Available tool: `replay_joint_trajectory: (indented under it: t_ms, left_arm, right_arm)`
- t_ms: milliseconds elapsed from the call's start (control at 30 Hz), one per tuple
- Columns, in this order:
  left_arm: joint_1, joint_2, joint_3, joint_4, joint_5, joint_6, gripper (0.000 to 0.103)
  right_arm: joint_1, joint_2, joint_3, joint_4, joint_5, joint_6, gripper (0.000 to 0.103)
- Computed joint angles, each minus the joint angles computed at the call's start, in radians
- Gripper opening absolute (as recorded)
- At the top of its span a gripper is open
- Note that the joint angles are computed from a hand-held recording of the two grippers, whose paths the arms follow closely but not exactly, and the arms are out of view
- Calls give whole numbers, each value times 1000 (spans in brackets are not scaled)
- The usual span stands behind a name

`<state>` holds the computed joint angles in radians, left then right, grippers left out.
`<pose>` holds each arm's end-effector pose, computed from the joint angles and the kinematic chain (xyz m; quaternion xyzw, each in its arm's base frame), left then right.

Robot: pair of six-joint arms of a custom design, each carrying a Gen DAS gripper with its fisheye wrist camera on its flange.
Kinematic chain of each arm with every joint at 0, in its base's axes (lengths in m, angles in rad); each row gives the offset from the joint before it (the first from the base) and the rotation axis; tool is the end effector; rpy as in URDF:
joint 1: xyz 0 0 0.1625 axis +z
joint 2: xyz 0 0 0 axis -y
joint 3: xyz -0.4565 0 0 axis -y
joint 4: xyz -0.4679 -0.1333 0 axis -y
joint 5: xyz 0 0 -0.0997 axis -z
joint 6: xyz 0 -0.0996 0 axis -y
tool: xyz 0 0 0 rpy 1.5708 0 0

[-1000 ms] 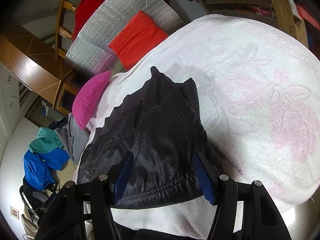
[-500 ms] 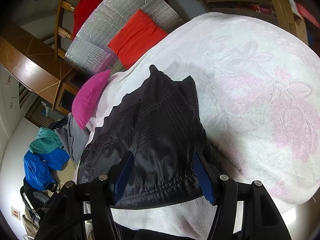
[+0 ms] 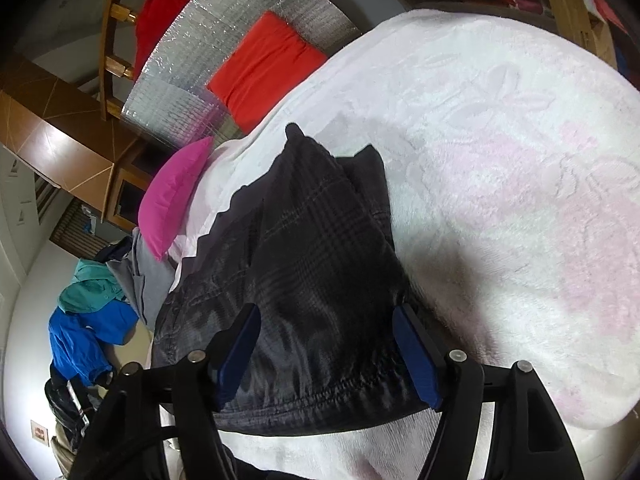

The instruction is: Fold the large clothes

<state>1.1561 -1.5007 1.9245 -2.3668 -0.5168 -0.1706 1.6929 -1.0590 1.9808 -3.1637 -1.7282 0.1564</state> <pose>-0.0281 -0.6096 0.4159 0.0110 0.8544 -0.2957 0.4271 0.1954 -0.6265 0.1727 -0.0420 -0.9407 0.3354 0.0280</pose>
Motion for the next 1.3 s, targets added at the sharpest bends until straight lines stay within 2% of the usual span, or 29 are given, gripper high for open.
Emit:
replay_joint_trajectory:
  t_ms: [100,133,233,300,433,533,600,633,667,700,767,867,967,1100,1133,1200,1267,1300]
  left_arm:
    - [51,-5,-34,46,-135,6,80]
    - [70,-1,-52,58,-196,18,80]
    - [101,26,-103,82,-304,26,80]
    - [117,56,-146,86,-350,38,80]
    - [150,132,-251,119,-434,52,80]
    - [175,185,-320,153,-523,63,80]
    - [197,223,-374,207,-608,62,80]
    - [206,238,-393,229,-643,59,80]
    - [216,255,-414,254,-689,58,80]
    - [223,269,-427,270,-718,56,81]
    - [225,281,-429,262,-729,56,83]
    - [224,285,-417,233,-760,66,85]
    - [220,281,-403,205,-779,72,85]
    - [218,314,-425,212,-763,63,85]
    - [218,323,-436,217,-756,57,85]
    - [209,337,-445,209,-733,38,81]
    - [196,345,-449,195,-698,29,69]
    - [191,346,-449,186,-685,25,58]
  right_arm:
    - [5,11,-13,0,-13,-11,75]
    - [5,10,-14,-15,-5,-11,76]
    - [-7,4,-19,-58,36,-11,76]
    - [-8,8,-48,-11,9,1,76]
    - [-30,44,-119,89,2,1,76]
    - [-60,79,-167,157,55,13,77]
    - [-67,93,-172,123,99,1,85]
    - [-70,100,-185,150,133,6,86]
    - [-68,108,-197,173,144,7,86]
    - [-59,115,-204,171,122,-4,88]
    - [-39,128,-222,191,97,-44,89]
    - [-24,133,-241,268,130,-64,90]
    - [7,145,-261,304,67,-136,90]
    - [33,188,-280,275,-39,-148,85]
    - [40,192,-281,267,-58,-158,83]
    - [57,203,-293,240,-92,-161,62]
    - [65,204,-302,223,-101,-180,48]
    - [71,206,-310,218,-107,-191,43]
